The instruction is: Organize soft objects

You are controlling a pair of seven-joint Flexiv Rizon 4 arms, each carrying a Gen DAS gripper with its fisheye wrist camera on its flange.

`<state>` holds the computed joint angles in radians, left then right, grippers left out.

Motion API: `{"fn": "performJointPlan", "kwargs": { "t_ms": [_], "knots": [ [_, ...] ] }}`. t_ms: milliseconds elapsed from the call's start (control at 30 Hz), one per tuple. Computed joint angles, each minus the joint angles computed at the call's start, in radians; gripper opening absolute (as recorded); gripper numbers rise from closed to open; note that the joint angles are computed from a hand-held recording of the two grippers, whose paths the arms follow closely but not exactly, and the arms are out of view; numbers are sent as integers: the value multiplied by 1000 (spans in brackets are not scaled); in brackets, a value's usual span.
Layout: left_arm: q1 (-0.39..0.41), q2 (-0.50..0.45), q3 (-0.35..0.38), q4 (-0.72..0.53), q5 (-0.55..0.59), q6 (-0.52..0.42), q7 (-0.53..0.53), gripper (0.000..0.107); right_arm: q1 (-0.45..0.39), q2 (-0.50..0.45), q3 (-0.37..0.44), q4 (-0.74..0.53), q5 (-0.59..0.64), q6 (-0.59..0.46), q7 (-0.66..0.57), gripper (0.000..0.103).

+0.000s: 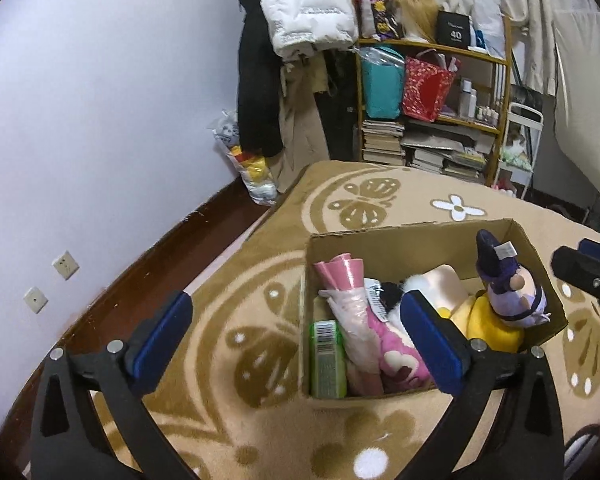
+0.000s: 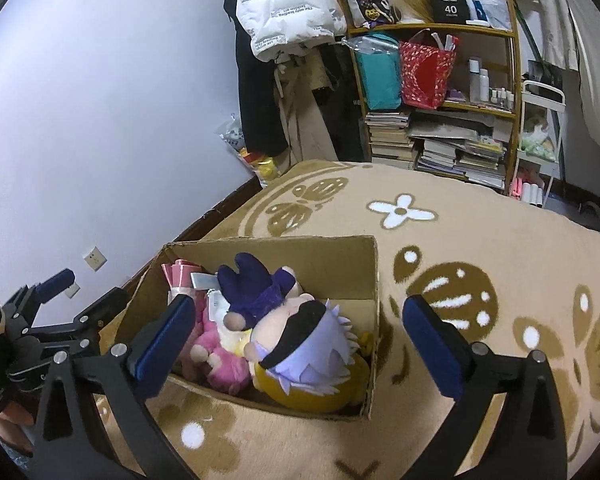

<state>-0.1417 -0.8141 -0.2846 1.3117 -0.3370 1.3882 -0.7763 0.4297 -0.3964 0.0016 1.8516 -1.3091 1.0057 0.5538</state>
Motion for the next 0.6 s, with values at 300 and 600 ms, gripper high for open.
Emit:
{"fn": "performJointPlan", "kwargs": {
  "t_ms": [300,600],
  "knots": [
    [88,93,-97,130,-21,106,26,102,24,67,42,20,20,-80,-52,103],
    [240,208,-260,305,-36,201,73,102,64,127,86,12,13,-198,-87,103]
  ]
}}
